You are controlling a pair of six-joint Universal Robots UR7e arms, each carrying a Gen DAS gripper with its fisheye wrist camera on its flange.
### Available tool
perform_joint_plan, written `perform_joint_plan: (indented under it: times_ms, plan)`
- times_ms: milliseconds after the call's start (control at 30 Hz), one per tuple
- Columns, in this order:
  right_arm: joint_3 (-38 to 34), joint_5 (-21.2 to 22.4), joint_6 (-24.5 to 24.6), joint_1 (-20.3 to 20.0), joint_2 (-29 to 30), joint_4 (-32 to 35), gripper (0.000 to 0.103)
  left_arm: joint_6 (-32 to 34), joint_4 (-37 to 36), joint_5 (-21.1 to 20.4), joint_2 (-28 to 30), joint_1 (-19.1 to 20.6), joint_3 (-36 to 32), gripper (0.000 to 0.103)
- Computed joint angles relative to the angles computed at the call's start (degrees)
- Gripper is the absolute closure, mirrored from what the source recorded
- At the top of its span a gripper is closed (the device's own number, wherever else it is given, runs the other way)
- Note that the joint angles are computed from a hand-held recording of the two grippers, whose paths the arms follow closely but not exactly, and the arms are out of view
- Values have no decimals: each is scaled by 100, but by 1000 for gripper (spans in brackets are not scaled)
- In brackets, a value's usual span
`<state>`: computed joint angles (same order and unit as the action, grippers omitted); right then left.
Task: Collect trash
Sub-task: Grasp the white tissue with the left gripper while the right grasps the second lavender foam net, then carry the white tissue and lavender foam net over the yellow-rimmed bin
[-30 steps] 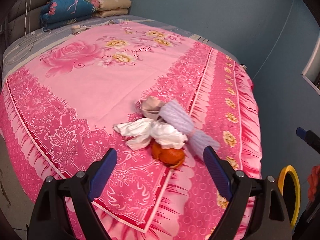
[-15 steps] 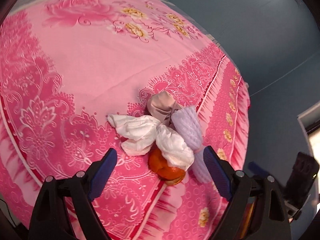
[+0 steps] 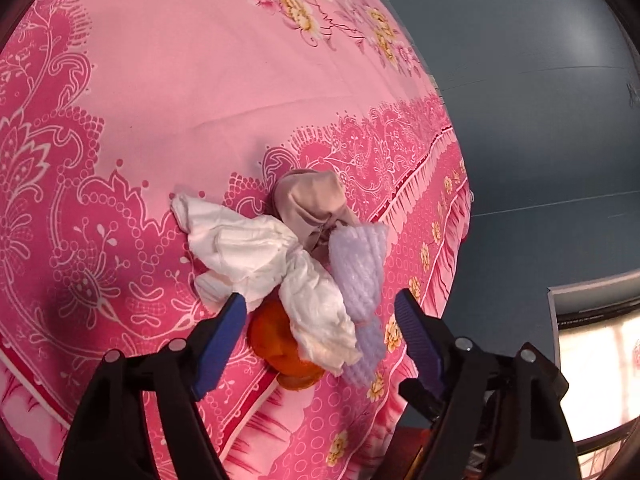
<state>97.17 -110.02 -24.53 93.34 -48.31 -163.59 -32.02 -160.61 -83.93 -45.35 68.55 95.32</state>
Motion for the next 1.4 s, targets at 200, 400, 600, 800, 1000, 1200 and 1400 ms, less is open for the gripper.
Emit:
perform_joint_plan:
  times_ms: [200,400,600,800,1000,1200,1400]
  plan:
    - [-268,-322,-235,88,277,102,34,-163,83,-229,182,163,-217,44]
    - [-528,-713,-326,151,566,260,44,-298,106,-421,280,315,-277,67]
    - [-765,-967,-238,151,808,385,52,-398,129,-424,293,385,-252,83]
    - [-808,-1172,-403,211,923,302,71,-523,80,-444,282,416,-217,98]
    - [-738,-1097,-250,221,857,257,79,-485,14,-322,161,380,-76,102]
    - [-466,-899,-142,269,578,112,80,-485,-155,-301,-76,411,189,103]
    - [-196,-756,-97,357,281,-50,80,-448,-306,-243,-315,402,441,103]
